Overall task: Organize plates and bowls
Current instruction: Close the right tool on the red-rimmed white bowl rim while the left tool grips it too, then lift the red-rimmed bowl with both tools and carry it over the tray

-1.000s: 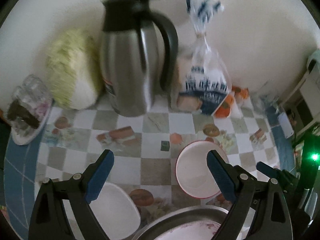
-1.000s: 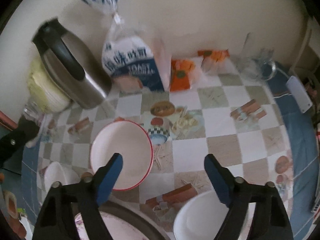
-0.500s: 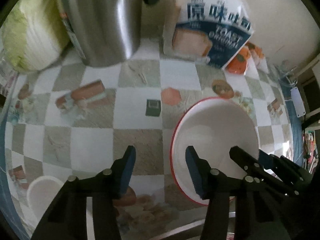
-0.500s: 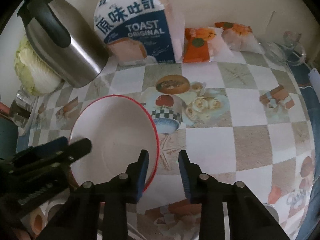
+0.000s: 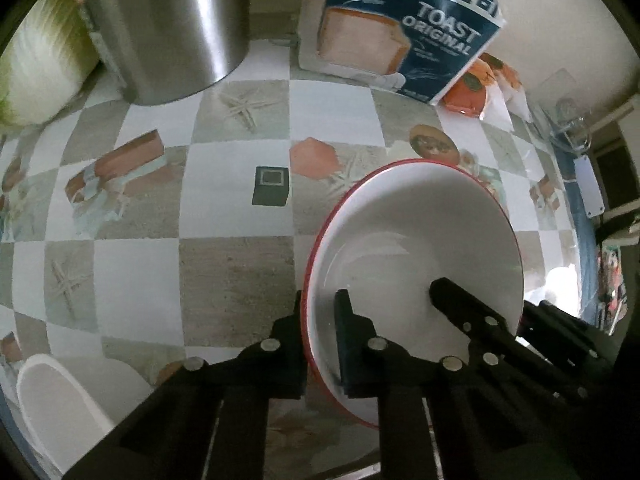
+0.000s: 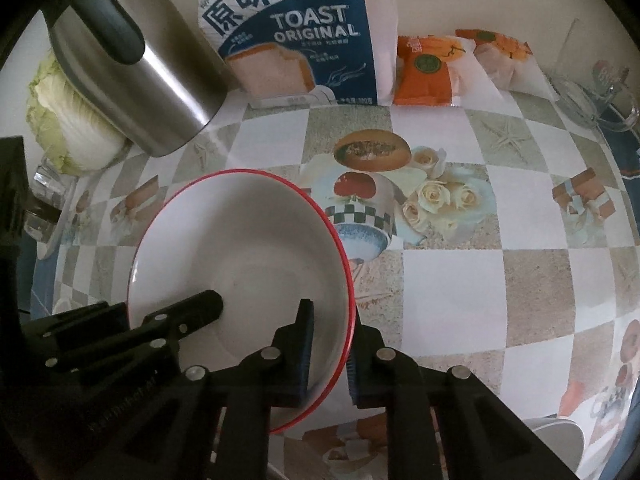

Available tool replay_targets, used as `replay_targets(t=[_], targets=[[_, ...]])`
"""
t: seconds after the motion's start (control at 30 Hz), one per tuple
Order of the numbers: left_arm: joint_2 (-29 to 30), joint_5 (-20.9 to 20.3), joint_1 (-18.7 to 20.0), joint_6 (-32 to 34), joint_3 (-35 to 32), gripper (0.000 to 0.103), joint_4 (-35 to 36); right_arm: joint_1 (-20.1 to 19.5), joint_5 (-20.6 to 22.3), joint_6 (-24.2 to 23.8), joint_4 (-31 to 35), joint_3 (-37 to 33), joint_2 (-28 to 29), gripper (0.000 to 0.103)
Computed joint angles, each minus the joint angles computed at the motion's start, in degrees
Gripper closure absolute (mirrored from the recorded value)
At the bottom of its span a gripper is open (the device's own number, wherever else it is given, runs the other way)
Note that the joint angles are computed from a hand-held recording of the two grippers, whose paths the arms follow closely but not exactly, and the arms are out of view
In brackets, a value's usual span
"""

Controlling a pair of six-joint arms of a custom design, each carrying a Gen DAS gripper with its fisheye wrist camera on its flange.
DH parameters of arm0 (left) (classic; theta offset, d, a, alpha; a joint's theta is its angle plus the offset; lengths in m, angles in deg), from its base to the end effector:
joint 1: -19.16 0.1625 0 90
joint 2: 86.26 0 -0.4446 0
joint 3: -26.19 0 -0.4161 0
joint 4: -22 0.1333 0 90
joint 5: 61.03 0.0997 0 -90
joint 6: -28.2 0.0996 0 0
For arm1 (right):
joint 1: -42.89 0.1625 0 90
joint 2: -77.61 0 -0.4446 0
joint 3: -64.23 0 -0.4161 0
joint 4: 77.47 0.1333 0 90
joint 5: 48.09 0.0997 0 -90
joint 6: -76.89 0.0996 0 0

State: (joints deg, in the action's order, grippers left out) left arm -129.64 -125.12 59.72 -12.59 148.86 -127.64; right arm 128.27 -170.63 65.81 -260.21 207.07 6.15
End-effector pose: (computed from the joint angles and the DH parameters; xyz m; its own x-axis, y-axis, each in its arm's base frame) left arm -0.2377 -0.4362 -0.0589 -0.8257 0.1897 -0.5312 0.2325 0.9725 -0.0142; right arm 0.0474 -0.4028 0.1478 -0.8235 0.0799 0.5616 -0.0848 0.9616 -0.2612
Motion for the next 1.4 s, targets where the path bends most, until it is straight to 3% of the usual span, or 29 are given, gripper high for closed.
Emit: replay_targets(t=[0.37, 0.67, 1.0, 1.4], targets=[[-1.8, 3.6, -3.3, 0.9, 1.4, 0.091, -3.5, 2.0, -0.7, -0.4, -1.6, -0.1, -1.7, 0.088], [-7.5, 6.9, -7.5, -0.7, 4.1, 0.091, -3.3, 7.0, -0.9, 0.7, -0.4, 0.3, -6.7, 0.088], [-15.2, 6.4, -14.0, -8.6, 10.1, 0.091, 0.9, 14.7, -4.0, 6.6, 6.0, 3.0, -12.5, 0.088], [-23.2, 1.2, -19.6, -19.7, 19.7, 0.091, 1.1, 21.0, -5.3, 14.6, 12.7, 9.1, -17.8, 0.088]])
